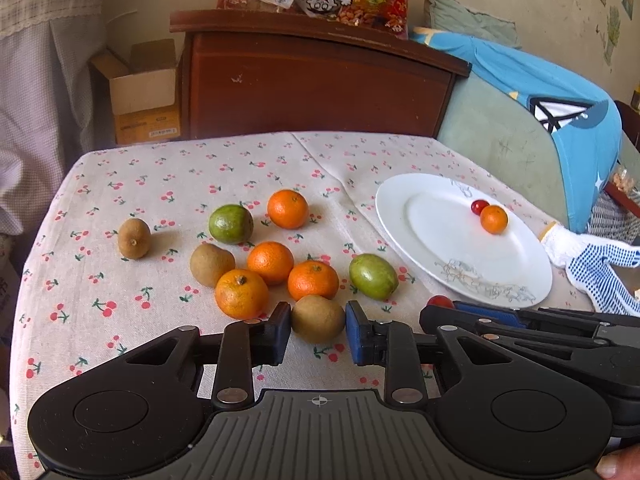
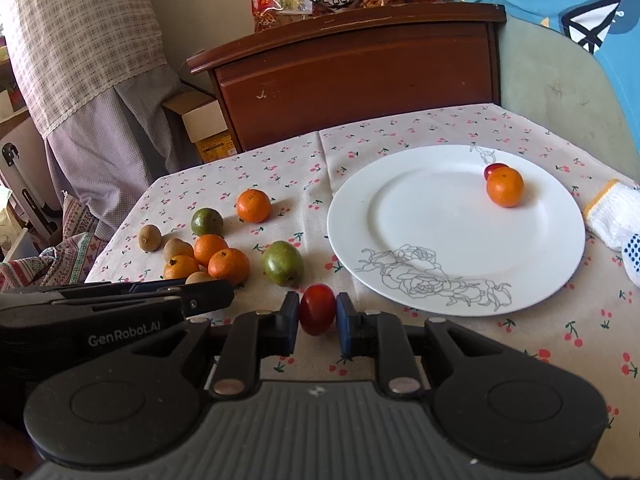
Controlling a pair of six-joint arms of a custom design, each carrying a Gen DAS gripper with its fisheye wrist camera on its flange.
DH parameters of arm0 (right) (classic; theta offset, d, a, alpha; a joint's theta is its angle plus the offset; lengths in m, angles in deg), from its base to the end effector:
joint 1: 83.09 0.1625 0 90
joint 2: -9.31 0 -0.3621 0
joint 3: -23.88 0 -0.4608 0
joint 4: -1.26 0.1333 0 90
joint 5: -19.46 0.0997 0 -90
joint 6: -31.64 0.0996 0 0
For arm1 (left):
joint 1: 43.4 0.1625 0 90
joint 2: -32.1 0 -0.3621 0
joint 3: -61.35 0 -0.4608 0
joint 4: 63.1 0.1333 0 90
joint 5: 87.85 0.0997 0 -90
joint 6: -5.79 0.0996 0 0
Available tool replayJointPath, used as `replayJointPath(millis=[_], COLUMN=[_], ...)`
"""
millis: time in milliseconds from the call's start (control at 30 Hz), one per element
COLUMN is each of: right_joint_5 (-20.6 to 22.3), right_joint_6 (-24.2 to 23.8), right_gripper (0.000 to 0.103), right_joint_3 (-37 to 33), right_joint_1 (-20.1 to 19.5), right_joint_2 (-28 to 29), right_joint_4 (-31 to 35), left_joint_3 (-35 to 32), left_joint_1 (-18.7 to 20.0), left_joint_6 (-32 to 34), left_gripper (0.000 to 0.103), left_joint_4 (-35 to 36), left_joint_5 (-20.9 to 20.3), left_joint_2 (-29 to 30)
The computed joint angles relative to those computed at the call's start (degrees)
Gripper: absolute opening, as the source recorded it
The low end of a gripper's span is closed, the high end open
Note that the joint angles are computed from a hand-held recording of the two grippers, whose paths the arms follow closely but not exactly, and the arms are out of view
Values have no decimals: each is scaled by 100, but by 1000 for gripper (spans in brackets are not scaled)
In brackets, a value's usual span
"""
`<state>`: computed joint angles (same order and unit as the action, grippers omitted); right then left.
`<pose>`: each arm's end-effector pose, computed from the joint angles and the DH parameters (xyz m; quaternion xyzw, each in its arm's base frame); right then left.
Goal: Organize fruits
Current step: 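Grasp a brown kiwi with the left tool while the right tool grasps a red plum tomato, then carry the kiwi and tomato onto the white plate and open both tools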
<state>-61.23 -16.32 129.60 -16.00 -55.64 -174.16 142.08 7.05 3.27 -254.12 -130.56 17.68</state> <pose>-0.1124 -0.6498 0.1898 0.2300 -0.8934 0.3520 0.1583 -0.2587 -0.6375 -0.1681 0.1642 0.8671 -0.3924 0.2592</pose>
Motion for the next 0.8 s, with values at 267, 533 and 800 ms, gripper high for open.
replayJointPath(millis=[267, 533, 800], right_joint_5=[377, 397, -10], right_joint_6=[127, 401, 818], right_gripper=[19, 19, 19], right_joint_3=[96, 8, -193], right_joint_1=[1, -18, -70], right_joint_2=[-184, -180, -41], right_joint_4=[-172, -655, -836], left_joint_3=[-62, -440, -984], left_joint_1=[-87, -93, 8], left_joint_6=[130, 222, 72], left_gripper=[27, 27, 27], left_joint_4=[-499, -612, -125], left_joint_5=[-19, -301, -824], left_joint_2=[-32, 141, 440])
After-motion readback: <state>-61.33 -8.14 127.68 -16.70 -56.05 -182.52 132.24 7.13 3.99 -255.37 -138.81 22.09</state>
